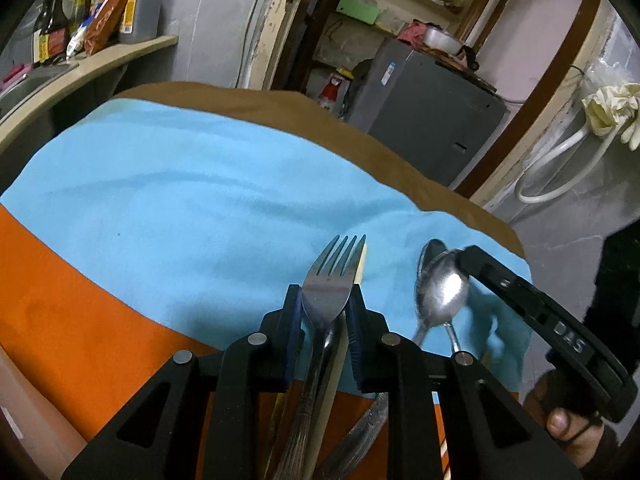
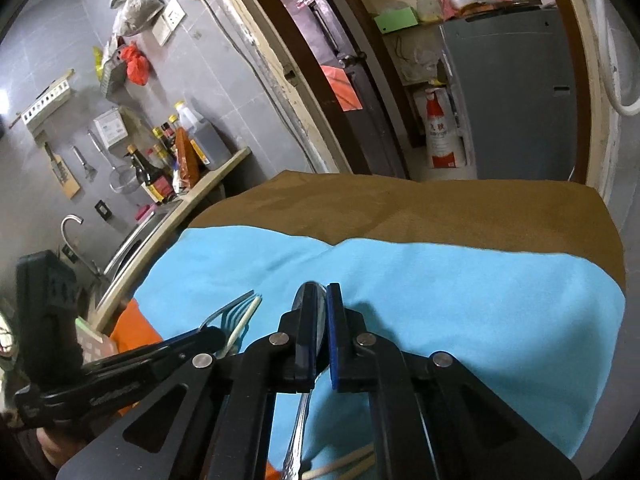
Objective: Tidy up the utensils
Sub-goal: 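Grasp a steel fork with the left tool while the right tool grasps a steel spoon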
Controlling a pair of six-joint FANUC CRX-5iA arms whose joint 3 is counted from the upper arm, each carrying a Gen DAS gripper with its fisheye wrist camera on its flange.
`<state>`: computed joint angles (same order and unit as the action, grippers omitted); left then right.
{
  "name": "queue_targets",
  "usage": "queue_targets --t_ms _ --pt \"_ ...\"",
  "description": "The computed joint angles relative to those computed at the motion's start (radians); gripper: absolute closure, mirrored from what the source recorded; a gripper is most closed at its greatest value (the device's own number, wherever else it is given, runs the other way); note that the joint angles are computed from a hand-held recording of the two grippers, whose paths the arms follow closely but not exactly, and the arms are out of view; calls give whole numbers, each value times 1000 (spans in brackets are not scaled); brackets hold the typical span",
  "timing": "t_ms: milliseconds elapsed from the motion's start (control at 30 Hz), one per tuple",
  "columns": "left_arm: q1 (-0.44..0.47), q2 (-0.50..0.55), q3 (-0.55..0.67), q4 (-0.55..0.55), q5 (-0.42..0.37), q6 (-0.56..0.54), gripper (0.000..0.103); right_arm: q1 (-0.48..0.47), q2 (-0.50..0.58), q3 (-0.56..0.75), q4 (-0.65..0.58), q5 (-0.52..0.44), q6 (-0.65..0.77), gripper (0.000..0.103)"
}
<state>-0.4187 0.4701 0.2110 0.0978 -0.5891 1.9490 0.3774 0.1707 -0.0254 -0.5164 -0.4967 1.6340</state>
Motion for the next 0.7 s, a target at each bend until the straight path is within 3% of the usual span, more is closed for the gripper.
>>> queue_targets --t_ms 67,200,367,700 --pt "4 15 27 -5 -42 5 89 -8 -4 -2 -25 -9 9 100" --pt "13 5 10 15 -32 5 92 -25 0 10 -80 -38 38 100" --pt "6 1 23 -38 -51 55 102 -64 31 56 -163 -143 75 97" --pt "0 8 35 -60 -54 95 102 -76 77 115 -203 -222 111 94"
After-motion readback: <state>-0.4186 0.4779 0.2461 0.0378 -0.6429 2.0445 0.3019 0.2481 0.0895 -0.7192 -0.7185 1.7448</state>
